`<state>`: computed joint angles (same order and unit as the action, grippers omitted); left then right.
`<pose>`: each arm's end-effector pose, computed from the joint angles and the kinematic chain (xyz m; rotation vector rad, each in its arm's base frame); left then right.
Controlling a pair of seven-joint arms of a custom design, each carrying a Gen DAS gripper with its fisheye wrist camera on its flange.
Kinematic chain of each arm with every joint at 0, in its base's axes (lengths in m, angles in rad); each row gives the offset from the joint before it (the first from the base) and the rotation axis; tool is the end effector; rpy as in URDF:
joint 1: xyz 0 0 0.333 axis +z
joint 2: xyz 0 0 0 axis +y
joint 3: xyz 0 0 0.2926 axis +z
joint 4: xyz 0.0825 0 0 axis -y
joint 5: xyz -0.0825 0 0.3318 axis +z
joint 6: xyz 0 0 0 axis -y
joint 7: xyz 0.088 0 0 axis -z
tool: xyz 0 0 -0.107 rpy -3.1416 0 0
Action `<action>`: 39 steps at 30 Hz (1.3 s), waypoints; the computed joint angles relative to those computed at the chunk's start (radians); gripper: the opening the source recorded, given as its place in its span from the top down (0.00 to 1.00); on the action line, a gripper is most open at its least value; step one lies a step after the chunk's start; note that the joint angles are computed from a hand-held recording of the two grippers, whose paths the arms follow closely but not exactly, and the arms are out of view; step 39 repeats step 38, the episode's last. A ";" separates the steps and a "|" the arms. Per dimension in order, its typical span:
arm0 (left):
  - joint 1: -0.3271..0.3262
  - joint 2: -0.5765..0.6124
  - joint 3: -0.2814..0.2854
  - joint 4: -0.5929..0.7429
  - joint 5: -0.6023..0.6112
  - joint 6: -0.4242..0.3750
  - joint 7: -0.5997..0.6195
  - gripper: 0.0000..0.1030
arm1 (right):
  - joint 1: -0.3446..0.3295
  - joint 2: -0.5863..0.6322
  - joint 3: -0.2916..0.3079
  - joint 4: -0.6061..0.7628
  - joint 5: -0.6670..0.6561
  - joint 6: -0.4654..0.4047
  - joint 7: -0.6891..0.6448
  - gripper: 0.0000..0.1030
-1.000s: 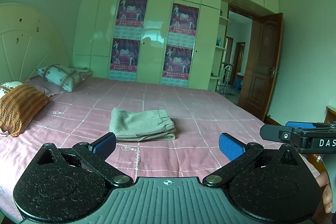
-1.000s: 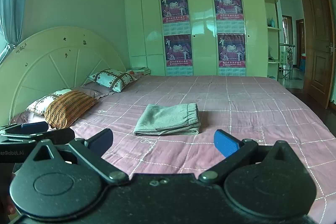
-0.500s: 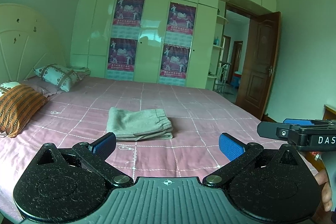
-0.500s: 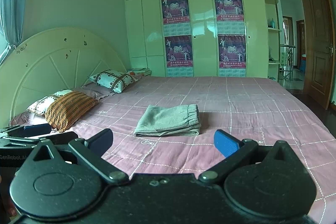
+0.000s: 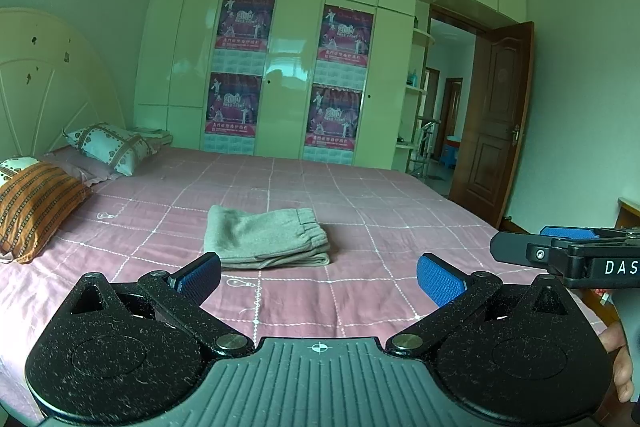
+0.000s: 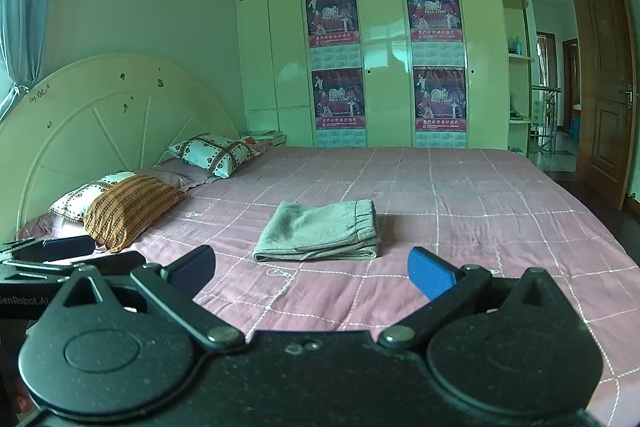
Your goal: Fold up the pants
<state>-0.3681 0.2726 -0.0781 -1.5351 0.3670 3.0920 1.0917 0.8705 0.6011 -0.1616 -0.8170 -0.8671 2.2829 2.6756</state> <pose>0.5557 -0.2894 0.6448 -1.2643 1.7175 -1.4012 0.4981 0.4692 0.6698 -1.4040 1.4645 -0.9622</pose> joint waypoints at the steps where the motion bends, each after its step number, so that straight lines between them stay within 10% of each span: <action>1: 0.001 -0.001 -0.001 -0.002 -0.002 0.000 0.002 0.00 | -0.002 -0.003 0.000 -0.006 0.000 0.004 0.000 0.06; 26: 0.014 0.008 -0.017 0.010 -0.021 0.003 0.030 0.00 | -0.001 0.006 -0.003 0.007 0.005 0.001 -0.008 0.06; 31: -0.054 0.016 0.073 0.034 0.085 -0.015 -0.049 0.00 | 0.000 -0.012 -0.004 -0.023 -0.008 0.010 0.006 0.06; 39: -0.009 0.016 0.020 0.033 0.075 -0.013 -0.032 0.00 | -0.006 -0.049 0.009 -0.084 -0.042 0.020 0.032 0.06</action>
